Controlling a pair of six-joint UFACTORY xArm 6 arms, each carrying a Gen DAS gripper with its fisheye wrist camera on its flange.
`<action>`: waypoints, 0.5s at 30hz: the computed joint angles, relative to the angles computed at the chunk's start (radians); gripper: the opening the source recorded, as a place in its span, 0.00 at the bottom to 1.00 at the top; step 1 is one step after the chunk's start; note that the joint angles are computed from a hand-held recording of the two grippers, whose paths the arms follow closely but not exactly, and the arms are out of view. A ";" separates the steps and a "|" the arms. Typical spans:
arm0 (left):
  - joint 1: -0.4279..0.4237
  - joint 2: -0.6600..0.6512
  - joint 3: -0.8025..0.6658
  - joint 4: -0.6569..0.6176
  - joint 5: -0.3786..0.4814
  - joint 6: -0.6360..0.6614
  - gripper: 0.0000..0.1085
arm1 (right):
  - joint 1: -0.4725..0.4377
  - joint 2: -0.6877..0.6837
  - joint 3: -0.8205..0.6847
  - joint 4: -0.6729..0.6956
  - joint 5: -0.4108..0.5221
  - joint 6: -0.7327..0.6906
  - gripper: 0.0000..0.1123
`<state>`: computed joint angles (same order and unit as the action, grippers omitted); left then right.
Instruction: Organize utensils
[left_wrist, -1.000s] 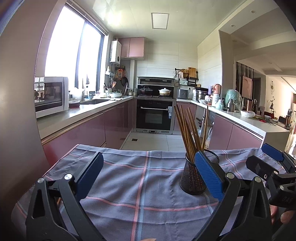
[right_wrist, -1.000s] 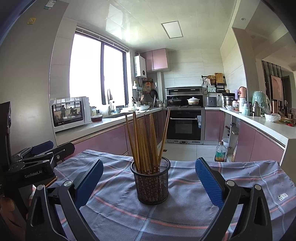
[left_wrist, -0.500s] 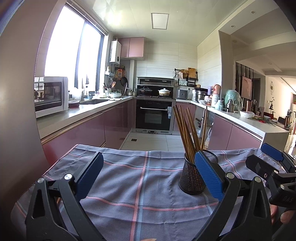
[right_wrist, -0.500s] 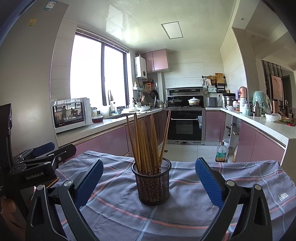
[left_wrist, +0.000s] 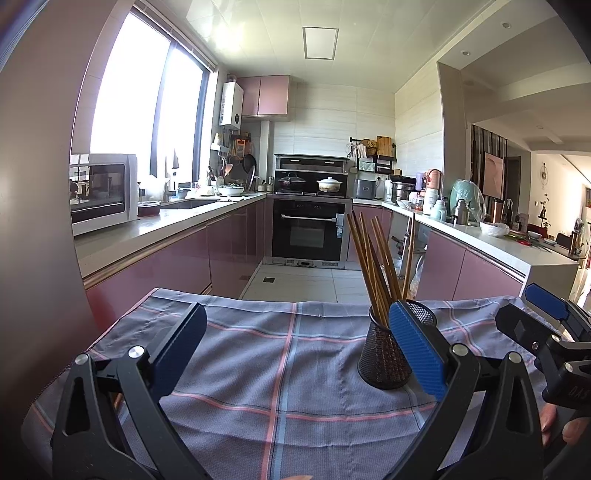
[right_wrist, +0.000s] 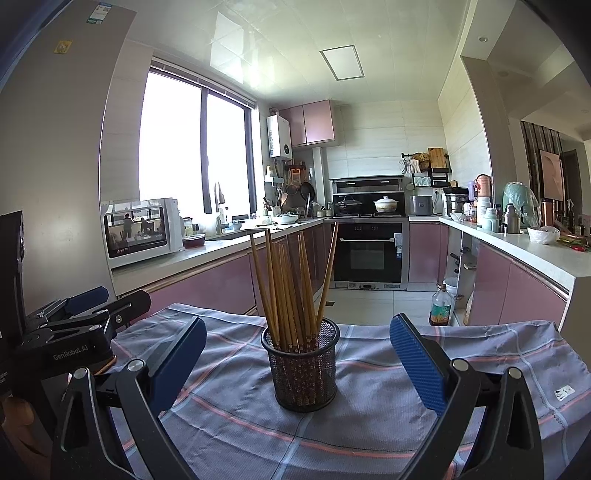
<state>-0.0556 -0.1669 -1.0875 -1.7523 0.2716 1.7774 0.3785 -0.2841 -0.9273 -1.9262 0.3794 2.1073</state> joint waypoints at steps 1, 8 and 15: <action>0.000 0.000 0.001 -0.002 0.001 0.002 0.90 | 0.001 -0.002 0.001 -0.003 0.003 0.002 0.86; -0.004 0.002 -0.001 0.006 0.000 -0.003 0.90 | 0.005 -0.007 0.004 -0.024 0.019 0.021 0.86; -0.005 0.002 0.000 -0.005 -0.002 0.009 0.90 | 0.009 -0.009 0.008 -0.031 0.030 0.028 0.86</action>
<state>-0.0611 -0.1650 -1.0873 -1.7577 0.2700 1.7869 0.3880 -0.2930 -0.9196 -1.9570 0.4090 2.1356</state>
